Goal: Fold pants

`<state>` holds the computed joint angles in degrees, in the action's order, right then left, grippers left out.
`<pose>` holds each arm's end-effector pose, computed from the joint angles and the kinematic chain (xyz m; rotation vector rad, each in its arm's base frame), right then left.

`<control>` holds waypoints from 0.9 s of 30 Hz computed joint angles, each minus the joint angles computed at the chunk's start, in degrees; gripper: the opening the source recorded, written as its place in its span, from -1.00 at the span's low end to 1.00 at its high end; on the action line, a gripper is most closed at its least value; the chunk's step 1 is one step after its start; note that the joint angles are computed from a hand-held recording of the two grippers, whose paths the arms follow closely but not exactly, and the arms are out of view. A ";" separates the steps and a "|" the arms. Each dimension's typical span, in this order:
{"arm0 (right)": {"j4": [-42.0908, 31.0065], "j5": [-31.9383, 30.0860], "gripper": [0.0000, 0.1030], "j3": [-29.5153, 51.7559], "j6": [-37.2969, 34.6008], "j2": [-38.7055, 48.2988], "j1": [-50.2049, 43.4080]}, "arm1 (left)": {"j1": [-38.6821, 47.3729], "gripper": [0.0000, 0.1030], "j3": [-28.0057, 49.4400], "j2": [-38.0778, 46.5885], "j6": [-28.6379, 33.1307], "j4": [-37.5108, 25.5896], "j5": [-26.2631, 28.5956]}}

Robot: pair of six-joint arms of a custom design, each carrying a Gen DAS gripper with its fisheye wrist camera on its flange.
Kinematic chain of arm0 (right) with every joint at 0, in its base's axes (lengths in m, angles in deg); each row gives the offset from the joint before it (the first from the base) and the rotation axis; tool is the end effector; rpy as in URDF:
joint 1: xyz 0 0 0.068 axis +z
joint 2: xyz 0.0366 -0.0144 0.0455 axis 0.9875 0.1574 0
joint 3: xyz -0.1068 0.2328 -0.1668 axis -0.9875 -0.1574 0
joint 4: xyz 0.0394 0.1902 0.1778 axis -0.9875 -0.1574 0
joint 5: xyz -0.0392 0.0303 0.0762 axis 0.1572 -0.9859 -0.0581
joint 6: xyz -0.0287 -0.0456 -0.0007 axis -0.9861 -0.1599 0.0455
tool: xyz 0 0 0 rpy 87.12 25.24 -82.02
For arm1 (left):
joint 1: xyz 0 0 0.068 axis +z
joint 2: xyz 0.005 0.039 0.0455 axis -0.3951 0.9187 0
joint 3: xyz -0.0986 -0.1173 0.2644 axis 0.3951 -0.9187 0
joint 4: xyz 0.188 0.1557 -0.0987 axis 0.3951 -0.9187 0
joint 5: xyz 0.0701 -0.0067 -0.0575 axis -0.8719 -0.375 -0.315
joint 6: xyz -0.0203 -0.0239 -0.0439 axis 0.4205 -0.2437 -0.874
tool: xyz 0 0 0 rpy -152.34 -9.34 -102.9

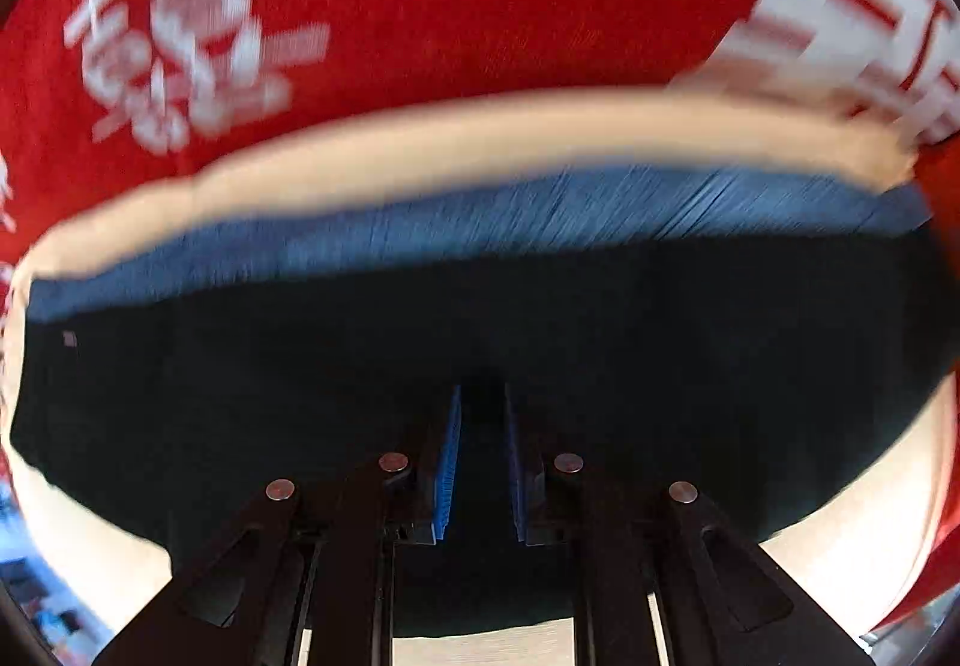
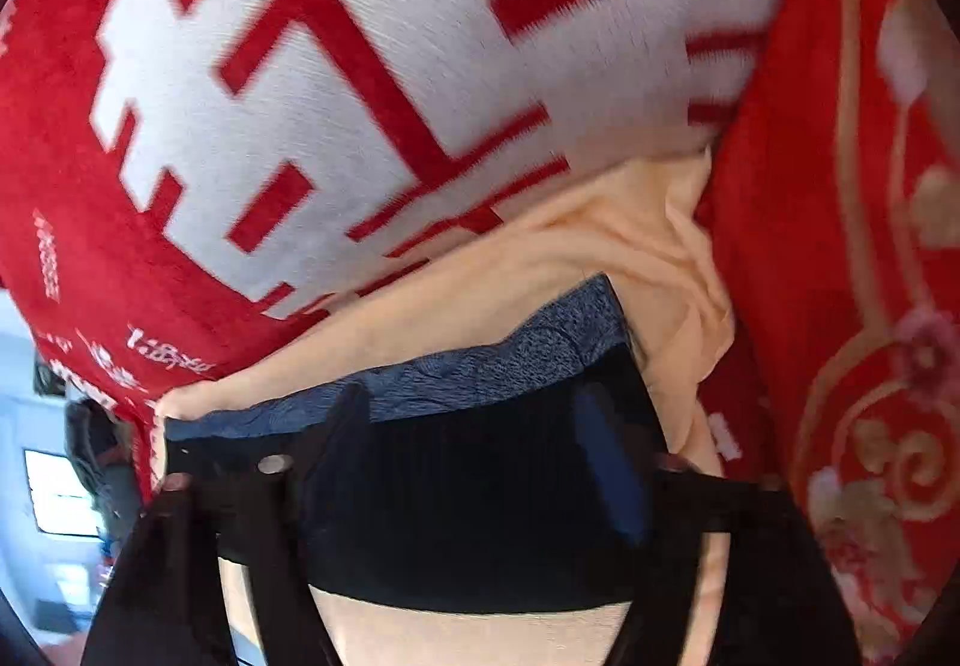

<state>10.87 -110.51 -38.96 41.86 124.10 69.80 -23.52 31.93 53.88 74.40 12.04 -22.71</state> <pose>0.2871 -0.0423 0.1971 0.6050 2.6215 0.5928 0.3493 -0.0017 0.0924 0.3850 2.9699 0.0212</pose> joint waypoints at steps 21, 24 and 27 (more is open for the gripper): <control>-5.14 11.03 -0.20 -14.39 6.24 -10.31 -2.50 | 1.85 -0.57 4.08 0.65 -1.05 -3.07 -1.75; -6.71 12.51 -0.19 -12.02 5.27 -16.56 1.63 | 2.17 0.83 2.39 -0.89 -2.45 -0.46 -2.38; -5.28 15.16 -0.19 -7.23 2.15 -11.50 5.78 | 1.66 0.89 3.12 -1.42 -1.92 1.77 -2.81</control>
<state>5.59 -95.35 -46.19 44.02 112.60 75.58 -21.86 35.05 52.47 72.48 13.80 -25.53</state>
